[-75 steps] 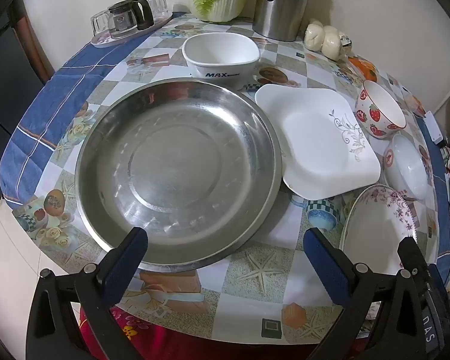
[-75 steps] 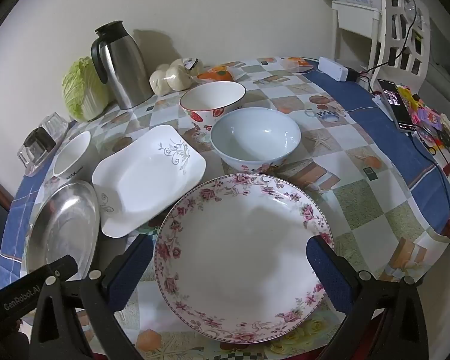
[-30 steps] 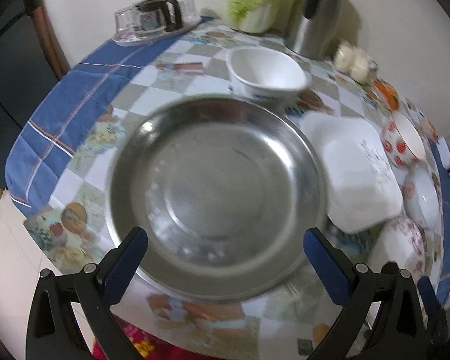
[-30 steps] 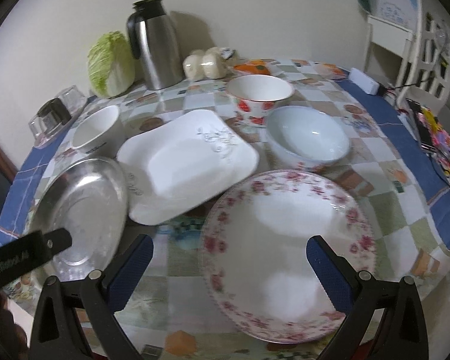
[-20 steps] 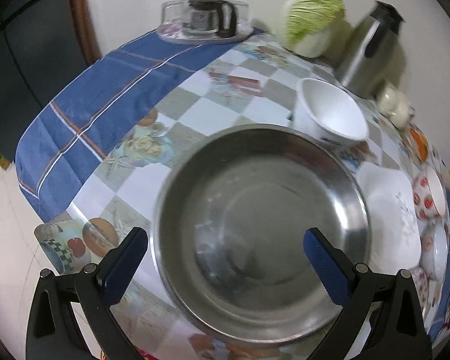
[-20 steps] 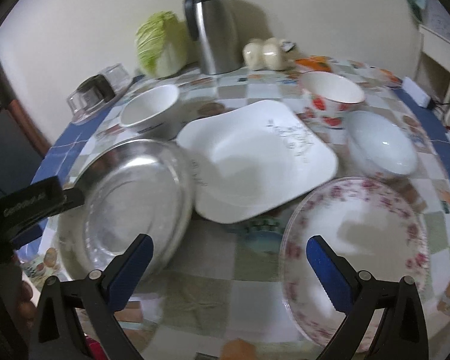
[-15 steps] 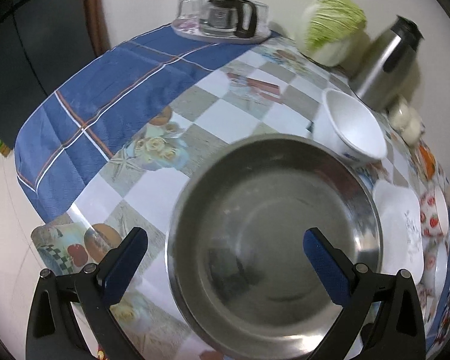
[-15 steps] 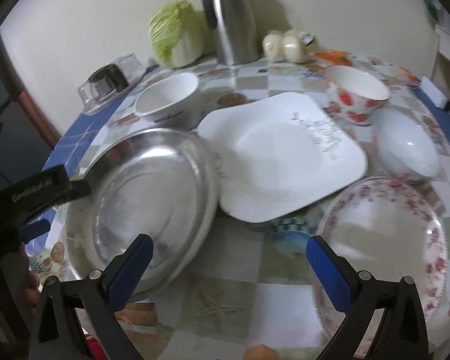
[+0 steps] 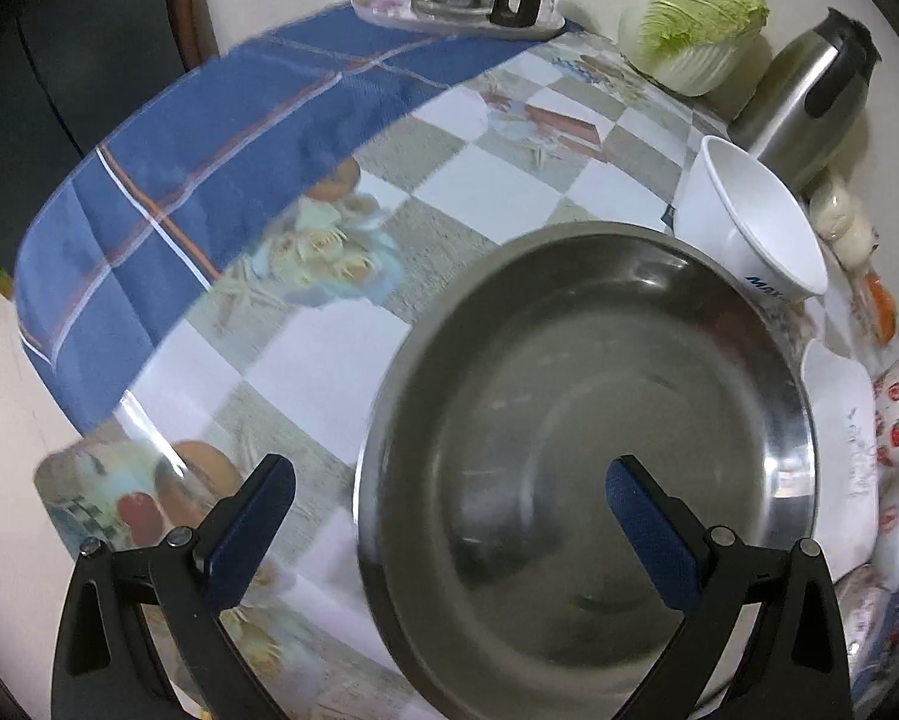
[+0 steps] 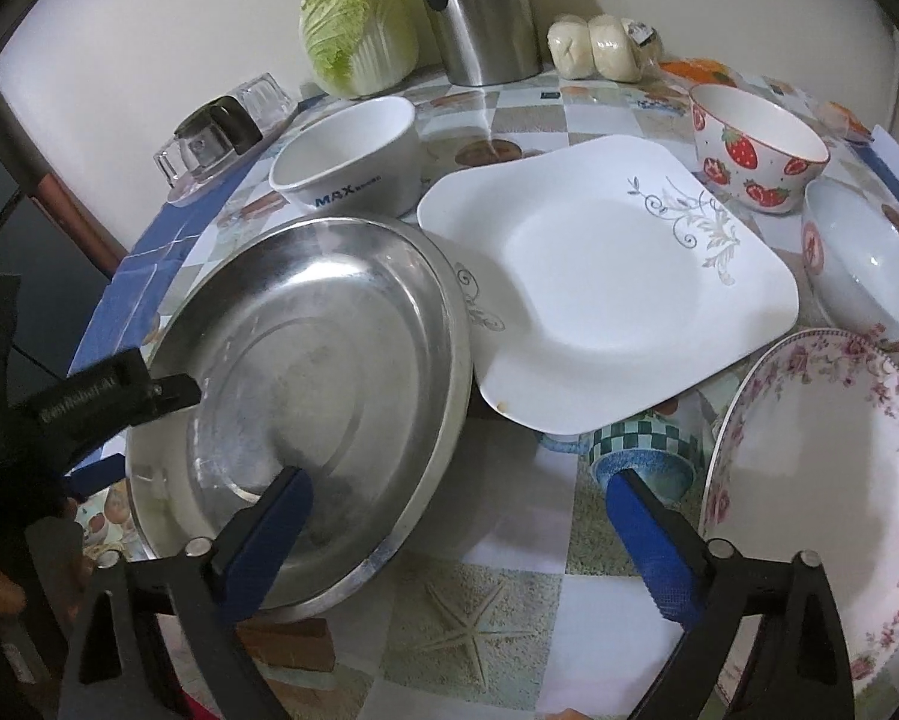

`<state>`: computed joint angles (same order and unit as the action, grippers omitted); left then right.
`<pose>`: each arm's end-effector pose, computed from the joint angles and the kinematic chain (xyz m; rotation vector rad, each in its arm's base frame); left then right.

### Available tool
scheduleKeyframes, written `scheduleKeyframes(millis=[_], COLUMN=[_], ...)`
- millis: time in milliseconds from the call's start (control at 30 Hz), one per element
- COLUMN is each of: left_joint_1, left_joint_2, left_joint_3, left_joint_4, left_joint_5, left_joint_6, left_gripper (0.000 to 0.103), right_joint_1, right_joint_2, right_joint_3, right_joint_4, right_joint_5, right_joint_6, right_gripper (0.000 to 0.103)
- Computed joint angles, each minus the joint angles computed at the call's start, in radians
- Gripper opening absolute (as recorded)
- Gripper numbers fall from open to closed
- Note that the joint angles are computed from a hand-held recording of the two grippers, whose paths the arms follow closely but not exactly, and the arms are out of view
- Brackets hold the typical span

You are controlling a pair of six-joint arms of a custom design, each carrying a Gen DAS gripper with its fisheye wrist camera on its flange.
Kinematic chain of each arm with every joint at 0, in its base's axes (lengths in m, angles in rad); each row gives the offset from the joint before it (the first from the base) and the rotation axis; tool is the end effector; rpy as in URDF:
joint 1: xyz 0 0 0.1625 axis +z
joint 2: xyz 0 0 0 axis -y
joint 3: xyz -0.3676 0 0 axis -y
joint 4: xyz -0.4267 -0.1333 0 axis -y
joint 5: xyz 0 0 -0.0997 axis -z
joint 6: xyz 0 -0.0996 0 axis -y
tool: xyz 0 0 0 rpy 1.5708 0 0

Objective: Organize plates and bowls
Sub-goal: 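Close the left gripper on the basin rim while the right gripper grips the rim too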

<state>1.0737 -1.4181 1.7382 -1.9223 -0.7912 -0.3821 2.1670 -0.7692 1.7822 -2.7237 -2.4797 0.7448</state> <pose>-0.0897 -0.5917 0.3239 0.1230 2.4069 -0.4556 0.3806 -0.4635 0.0095 -0.2573 -2.3618 0.8512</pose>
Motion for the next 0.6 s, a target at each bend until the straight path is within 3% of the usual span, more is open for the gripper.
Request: scheduleKeyframes(millis=[267,400,500,567,600], left_joint_1=[0.004,0.012,0.015,0.017,0.020], left_joint_2=[0.000,0.003,0.013,0.015,0.025], left_joint_3=[0.003,-0.004,-0.013,-0.018,-0.024], left_joint_4=[0.009,0.029,0.036,0.051,0.048], left_joint_5=[-0.004,-0.013,-0.006,-0.002,0.007], left_joint_6=[-0.001,-0.012,-0.020,-0.032,-0.031], left_gripper=[0.103,0.103,0.096,0.080,0.078], right_joint_1=[-0.008,-0.011,-0.019,-0.027,-0.031], right_joint_2=[-0.008,-0.016,-0.023,-0.029,-0.031], right_joint_3=[0.017,0.043,0.058,0.063,0.067], right_joint_4=[-0.035,-0.130,-0.171,-0.171,-0.170], right_joint_5=[0.009,0.036,0.061,0.077,0.086], right_joint_6=[0.002,-0.026,-0.032,-0.023,-0.016], right_gripper=[0.087,0.086,0.073,0.057,0.054])
